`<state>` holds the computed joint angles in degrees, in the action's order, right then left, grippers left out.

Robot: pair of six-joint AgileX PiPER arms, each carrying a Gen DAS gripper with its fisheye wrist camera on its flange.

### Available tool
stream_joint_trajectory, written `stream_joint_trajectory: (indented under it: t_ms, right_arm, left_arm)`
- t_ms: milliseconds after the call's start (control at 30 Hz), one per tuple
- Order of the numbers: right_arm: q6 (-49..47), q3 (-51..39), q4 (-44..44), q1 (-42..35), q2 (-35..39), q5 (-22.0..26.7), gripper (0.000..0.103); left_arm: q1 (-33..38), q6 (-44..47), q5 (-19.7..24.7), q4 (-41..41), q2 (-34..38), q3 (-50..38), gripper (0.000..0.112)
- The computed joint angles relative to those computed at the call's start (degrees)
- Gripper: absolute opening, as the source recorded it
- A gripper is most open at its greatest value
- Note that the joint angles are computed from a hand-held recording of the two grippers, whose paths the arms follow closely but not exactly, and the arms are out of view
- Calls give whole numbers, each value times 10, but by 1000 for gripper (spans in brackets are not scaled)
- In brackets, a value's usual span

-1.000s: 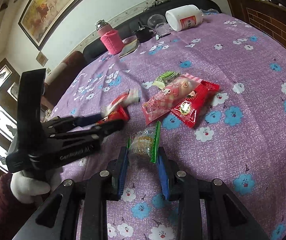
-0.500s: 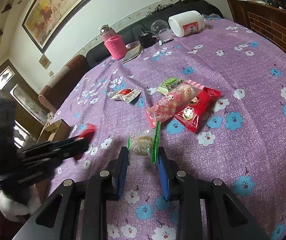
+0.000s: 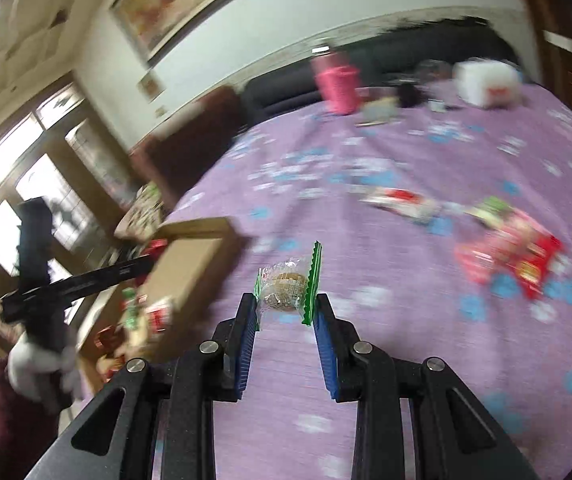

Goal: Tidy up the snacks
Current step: 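Carry the red candy pack and clear packet to the cardboard box and release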

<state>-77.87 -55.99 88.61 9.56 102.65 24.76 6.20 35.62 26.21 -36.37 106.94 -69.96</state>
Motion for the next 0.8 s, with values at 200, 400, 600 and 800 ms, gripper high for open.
stream_joint_trajectory:
  t_ms: [200,400,600,800]
  right_arm:
    - [262,-172,-228,114,102,-8,32]
    - [537,-402,-460,172,250,65,32]
    - [668,-609,-558,195,376,174,34]
    - [681,-509,-592,207,308,95,34]
  left_arm:
    - [66,-2,18,3,62,-37,19]
    - [97,-2,44,-6,96,-73,19]
    - [127,60,61,-84,77,-54,40]
    - [162,170,77,-189,19,6,55]
